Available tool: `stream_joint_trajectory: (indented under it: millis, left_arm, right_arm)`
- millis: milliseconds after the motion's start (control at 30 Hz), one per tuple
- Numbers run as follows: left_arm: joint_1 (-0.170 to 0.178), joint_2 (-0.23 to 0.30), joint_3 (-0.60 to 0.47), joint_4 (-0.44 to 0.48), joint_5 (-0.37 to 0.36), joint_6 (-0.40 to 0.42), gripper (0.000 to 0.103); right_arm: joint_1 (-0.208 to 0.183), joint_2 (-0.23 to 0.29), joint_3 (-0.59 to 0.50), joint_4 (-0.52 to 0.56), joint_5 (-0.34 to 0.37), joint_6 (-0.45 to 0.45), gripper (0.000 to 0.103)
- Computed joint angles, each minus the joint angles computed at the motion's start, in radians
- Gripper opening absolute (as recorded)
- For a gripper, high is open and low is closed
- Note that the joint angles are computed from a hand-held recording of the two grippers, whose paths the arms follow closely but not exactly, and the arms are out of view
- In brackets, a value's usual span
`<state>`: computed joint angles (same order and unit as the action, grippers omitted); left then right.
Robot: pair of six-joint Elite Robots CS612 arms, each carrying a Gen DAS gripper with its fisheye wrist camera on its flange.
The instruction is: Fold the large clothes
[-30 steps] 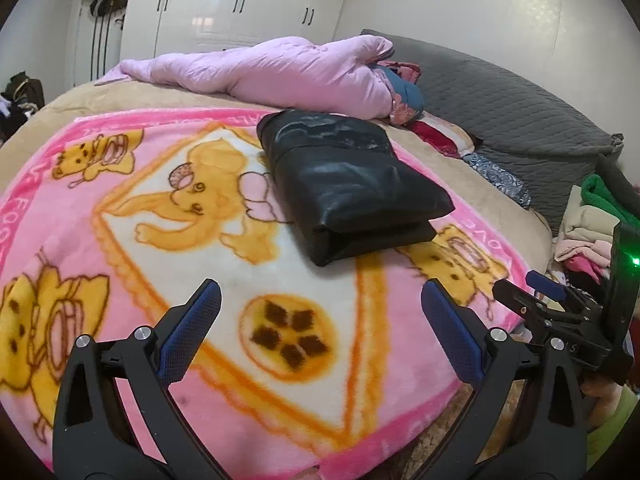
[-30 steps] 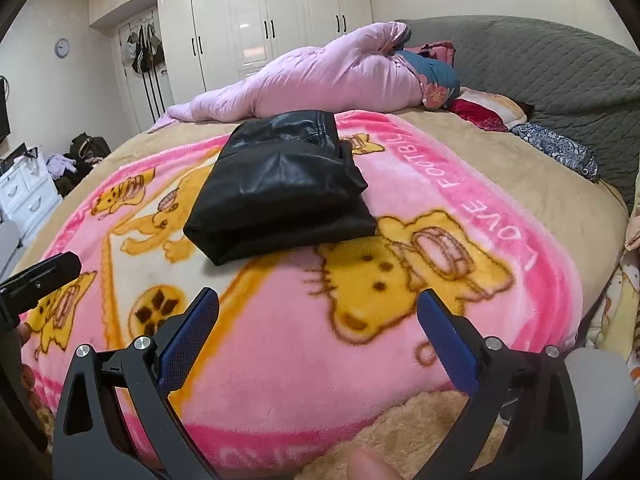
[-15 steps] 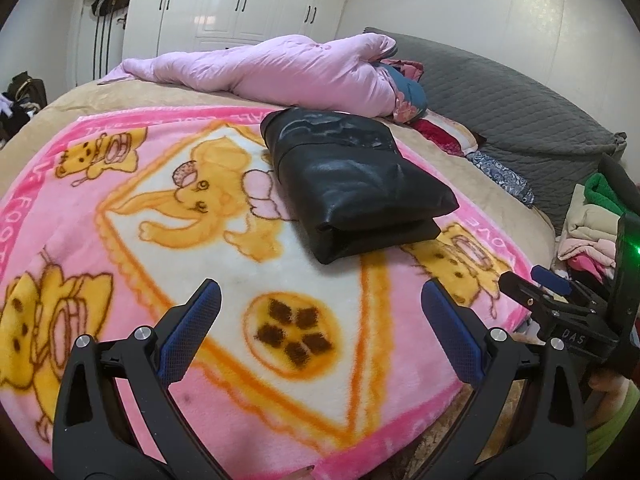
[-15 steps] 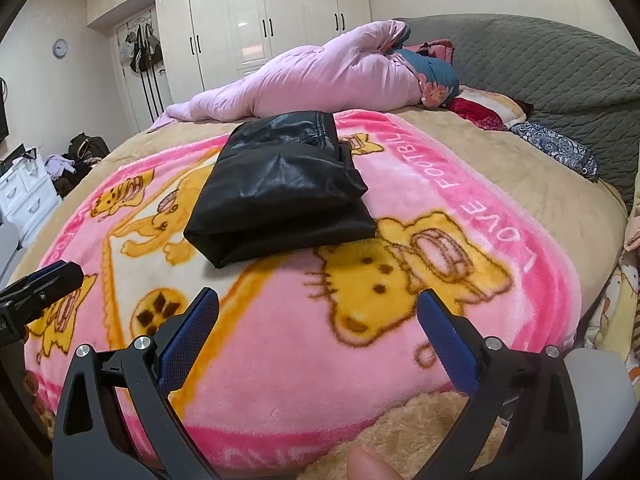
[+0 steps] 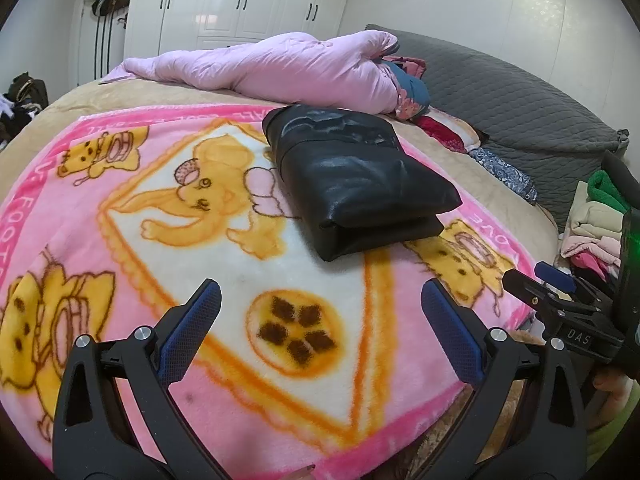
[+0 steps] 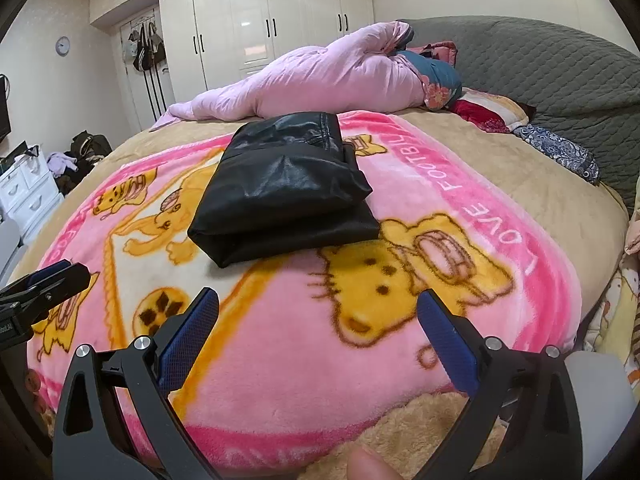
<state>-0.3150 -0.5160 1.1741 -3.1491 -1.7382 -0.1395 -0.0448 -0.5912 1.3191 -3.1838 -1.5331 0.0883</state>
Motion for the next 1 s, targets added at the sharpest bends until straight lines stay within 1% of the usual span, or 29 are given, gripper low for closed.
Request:
stream_joint_trajectory:
  millis: [467,1000]
  left_arm:
    - [0.000,-0.001,0.002,0.000,0.002,0.000,0.094]
    - [0.002,-0.005,0.008,0.000,0.005,0.005,0.094]
  right_arm:
    - [0.001,-0.001,0.002,-0.002,-0.003,0.003,0.099]
    - [0.001,-0.003,0.006,0.008,0.010,0.005,0.099]
